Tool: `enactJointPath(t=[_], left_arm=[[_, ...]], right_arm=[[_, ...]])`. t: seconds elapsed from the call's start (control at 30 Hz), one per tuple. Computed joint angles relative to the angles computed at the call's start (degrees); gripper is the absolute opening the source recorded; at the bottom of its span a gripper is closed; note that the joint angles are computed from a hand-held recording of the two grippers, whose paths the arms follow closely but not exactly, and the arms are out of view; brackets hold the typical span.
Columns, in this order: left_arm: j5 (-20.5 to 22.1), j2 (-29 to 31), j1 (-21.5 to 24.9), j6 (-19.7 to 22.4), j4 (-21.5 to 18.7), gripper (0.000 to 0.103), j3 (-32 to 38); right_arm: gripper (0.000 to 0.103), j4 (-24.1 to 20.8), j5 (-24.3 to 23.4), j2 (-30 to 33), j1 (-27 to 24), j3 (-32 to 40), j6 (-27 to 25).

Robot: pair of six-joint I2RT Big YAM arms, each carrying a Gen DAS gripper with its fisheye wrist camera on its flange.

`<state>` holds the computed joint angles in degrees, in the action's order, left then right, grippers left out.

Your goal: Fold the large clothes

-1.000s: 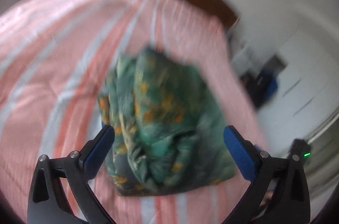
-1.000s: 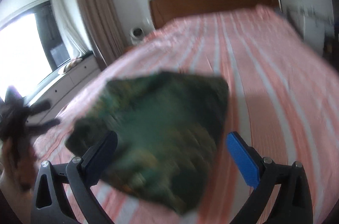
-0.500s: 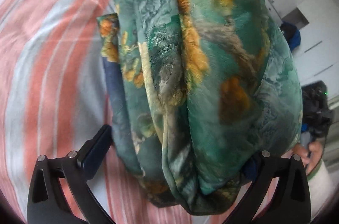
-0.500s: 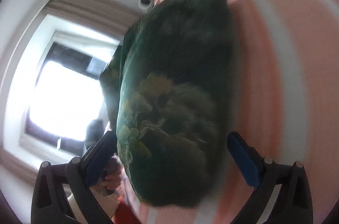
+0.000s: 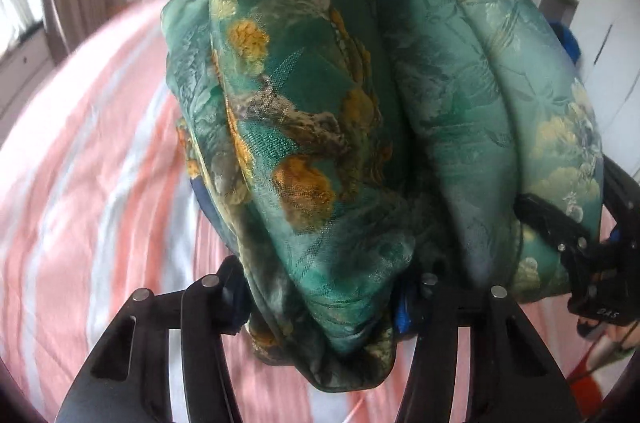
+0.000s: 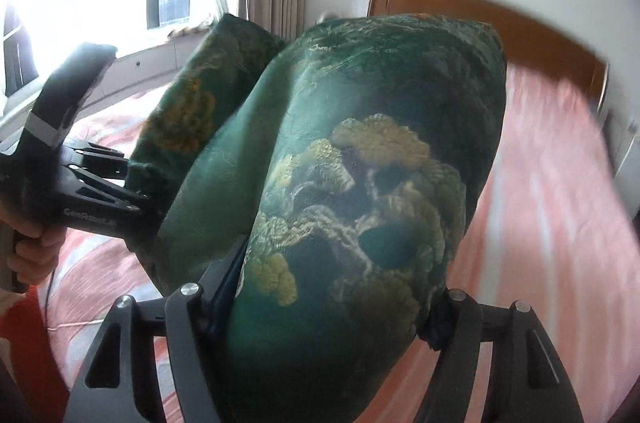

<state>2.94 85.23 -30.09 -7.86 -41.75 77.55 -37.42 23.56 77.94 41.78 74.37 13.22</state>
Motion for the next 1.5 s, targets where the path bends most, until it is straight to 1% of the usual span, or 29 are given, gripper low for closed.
enactJointPath(t=[0.07,0.13,0.17,0.23,0.27,0.3,0.33,0.37,0.4,0.43,0.47,0.5,0.53,0.57,0.63,0.7,0.73,0.77,0.8,0.83,0.87,0.93,0.97,1.0,1.13,1.17,1.2,1.3,1.5], left_arm=[[-0.6,2.0,-0.7,0.1,0.1,0.055,4.0],[-1.5,5.6,-1.4,0.6,-0.2,0.055,9.9],[-2.2,8.0,-1.8,0.9,-0.6,0.056,13.2],[-1.9,13.6,-1.9,1.0,-3.5,0.066,20.8],[-0.4,16.9,-1.2,-0.4,-5.7,0.078,24.7],[0.1,19.8,-0.7,-2.5,-8.1,0.094,28.0],[-1.0,21.3,0.0,-4.3,-10.0,0.099,29.6],[-3.8,23.4,0.2,-6.3,-11.4,0.098,31.2],[-5.1,24.5,0.6,-7.2,-12.9,0.098,32.0],[-5.0,25.1,0.8,-7.7,-13.3,0.098,32.1],[-3.3,24.4,1.1,-8.0,-11.8,0.098,30.5],[-2.0,22.4,1.1,-8.4,-8.8,0.097,27.7],[-3.1,20.8,0.8,-8.2,-7.2,0.097,25.8],[-4.9,18.5,0.1,-7.0,-5.1,0.097,23.3],[-8.3,14.2,-1.7,-5.1,-1.1,0.098,18.5],[-12.5,10.1,-2.8,-2.8,2.4,0.103,14.3],[-13.9,7.0,-2.9,-1.7,4.0,0.103,11.0],[-17.0,4.2,-4.4,-1.1,5.8,0.103,7.8],[-18.9,3.5,-5.2,-0.5,6.5,0.103,7.1],[-19.3,2.1,-4.9,0.0,6.7,0.103,5.8],[-20.7,0.1,-6.2,-1.4,6.4,0.103,3.8],[-23.8,-2.6,-8.8,-4.6,3.4,0.103,2.6],[-25.6,-3.8,-9.9,-6.0,2.5,0.103,2.1],[-29.7,-5.5,-12.1,-7.8,2.4,0.103,0.9],[-42.8,-10.1,-17.1,-11.4,3.9,0.103,-4.3],[-44.9,-10.8,-18.1,-12.1,3.9,0.103,-5.1],[-46.3,-11.9,-19.4,-13.2,2.7,0.103,-5.9],[-46.0,-13.1,-21.2,-15.6,-0.3,0.103,-6.4],[-47.8,-15.1,-24.3,-18.6,-4.7,0.103,-7.5]], right_arm=[[0.070,1.6,1.2,-1.2,-0.9,0.1,-1.8],[0.070,1.3,-0.8,-1.3,-4.4,2.0,-2.8],[0.070,1.3,-2.8,-1.0,-6.5,3.1,-2.9],[0.071,-0.3,-9.4,1.2,-11.7,6.6,-2.0],[0.073,-1.0,-12.4,2.6,-13.8,8.0,-0.8],[0.082,-2.1,-16.3,4.1,-16.6,9.6,1.4],[0.094,-4.0,-21.3,6.3,-19.8,11.5,5.0],[0.096,-5.0,-22.9,7.0,-21.2,11.5,7.4],[0.096,-6.7,-23.6,8.6,-22.6,12.2,10.1],[0.096,-8.0,-24.2,9.9,-23.5,12.3,11.6],[0.096,-8.5,-23.6,10.4,-23.7,11.9,11.8],[0.096,-8.3,-21.3,10.0,-23.2,10.8,11.2],[0.096,-7.0,-20.2,8.9,-22.7,9.0,10.5],[0.096,-5.2,-19.6,7.2,-22.1,7.0,10.7],[0.096,-3.3,-15.7,5.1,-19.9,5.1,11.5],[0.098,-2.0,-11.3,1.2,-18.3,2.2,9.7],[0.100,-1.9,-8.3,-0.7,-17.3,0.9,8.3],[0.102,-1.6,-5.6,-3.4,-15.9,-1.8,7.7],[0.102,-2.6,-1.8,-5.8,-13.8,-3.1,7.1],[0.102,-3.0,-0.6,-6.6,-13.7,-3.4,6.2],[0.102,-3.5,0.8,-8.4,-13.4,-4.8,5.5],[0.102,-7.2,6.1,-12.2,-9.3,-6.3,6.7],[0.102,-8.1,7.2,-13.0,-8.7,-6.5,6.9],[0.102,-9.7,9.6,-14.8,-6.6,-7.3,8.2],[0.102,-15.2,19.4,-20.5,1.3,-9.7,14.2],[0.102,-17.0,22.0,-21.1,3.2,-9.7,16.0],[0.102,-19.0,24.6,-21.7,5.4,-9.7,18.1],[0.102,-25.5,30.6,-22.6,11.4,-9.0,25.2],[0.102,-37.1,33.3,-21.4,17.7,-6.5,39.2]])
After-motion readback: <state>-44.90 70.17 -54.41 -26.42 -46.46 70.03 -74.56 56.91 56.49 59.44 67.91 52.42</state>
